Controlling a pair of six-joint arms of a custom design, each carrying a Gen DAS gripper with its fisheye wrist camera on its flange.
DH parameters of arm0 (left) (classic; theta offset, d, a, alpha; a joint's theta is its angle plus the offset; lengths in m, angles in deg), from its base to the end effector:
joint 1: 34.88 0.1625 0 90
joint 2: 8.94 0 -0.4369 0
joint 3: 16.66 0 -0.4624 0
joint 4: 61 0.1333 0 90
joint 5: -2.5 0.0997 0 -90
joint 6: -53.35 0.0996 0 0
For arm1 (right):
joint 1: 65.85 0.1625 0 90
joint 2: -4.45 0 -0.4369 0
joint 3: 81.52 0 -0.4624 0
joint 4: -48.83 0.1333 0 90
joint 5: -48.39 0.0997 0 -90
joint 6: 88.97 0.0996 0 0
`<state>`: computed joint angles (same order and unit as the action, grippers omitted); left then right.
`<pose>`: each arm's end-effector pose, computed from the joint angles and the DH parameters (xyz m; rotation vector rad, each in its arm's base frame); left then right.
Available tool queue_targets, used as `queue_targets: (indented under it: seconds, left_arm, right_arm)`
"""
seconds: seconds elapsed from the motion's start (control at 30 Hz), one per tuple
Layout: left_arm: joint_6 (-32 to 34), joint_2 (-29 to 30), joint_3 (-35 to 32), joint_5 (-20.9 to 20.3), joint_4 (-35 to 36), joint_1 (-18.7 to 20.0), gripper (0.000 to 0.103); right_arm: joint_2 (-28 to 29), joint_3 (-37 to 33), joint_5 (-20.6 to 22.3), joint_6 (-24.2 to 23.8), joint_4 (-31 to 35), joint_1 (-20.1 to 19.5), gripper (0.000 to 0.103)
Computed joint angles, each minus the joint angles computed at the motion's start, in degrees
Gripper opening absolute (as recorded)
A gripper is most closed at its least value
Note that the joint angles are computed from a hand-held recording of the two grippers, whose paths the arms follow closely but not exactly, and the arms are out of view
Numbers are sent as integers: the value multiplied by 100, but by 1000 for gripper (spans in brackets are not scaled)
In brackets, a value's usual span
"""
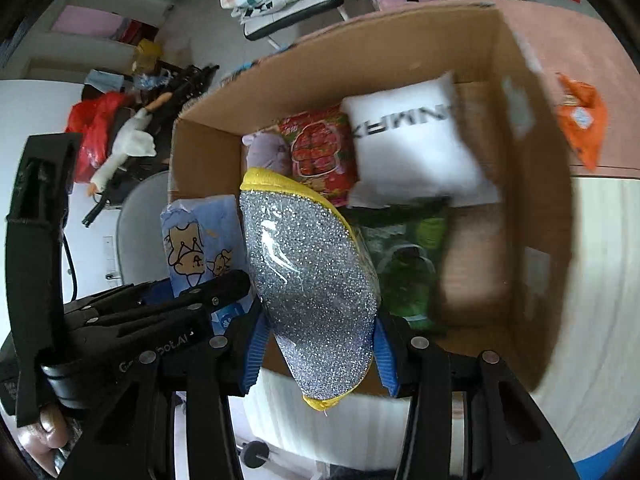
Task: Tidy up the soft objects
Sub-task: 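Place blue packet into box with left tool while right tool drops silver pouch there, then move both open tools back toward the last items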
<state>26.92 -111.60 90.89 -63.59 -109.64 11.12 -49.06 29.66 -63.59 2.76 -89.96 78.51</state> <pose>-0.1308 -0.3855 0.4144 0.5569 2.2417 0.5218 0.5365 -0.2665 0.0164 -0.8713 -2.7104 0.4643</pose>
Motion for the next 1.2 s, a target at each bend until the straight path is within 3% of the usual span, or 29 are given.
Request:
queue_targets:
  seconds: [0.23, 0.33, 0.4, 0.47, 0.5, 0.57, 0.67, 0.87, 0.93, 1.2]
  left_arm:
    - [127, 202, -131, 82, 101, 583, 45]
    - [172, 250, -136, 54, 170, 718, 46]
    - [175, 285, -161, -65, 184, 836, 50]
    - [188, 273, -193, -103, 146, 879, 56]
    - [237, 265, -197, -95, 127, 873, 59]
    - [308, 237, -225, -101, 106, 820, 75]
    - [317, 207, -273, -96, 132, 712, 85]
    - [186, -8, -303, -158, 214, 370, 95]
    - [139, -132, -266, -143, 169, 306, 99]
    - [-167, -761, -214, 75, 67, -332, 100]
  right_arm:
    - [367, -105, 245, -354, -161, -310, 49]
    - [404, -37, 482, -513, -288, -416, 53]
    - [426, -43, 558, -522, -229, -474, 64]
    - [408, 31, 609, -498, -304, -517, 83]
    - [363, 66, 617, -501, -260, -525, 84]
    - [256, 161, 606, -428, -226, -497, 85]
    - [198, 163, 573, -423, -110, -476, 93]
    - [130, -115, 347, -333, 962, -262, 94]
    - [120, -252, 184, -220, 1471, -156, 103]
    - [53, -734, -209, 331, 2971, 247, 103]
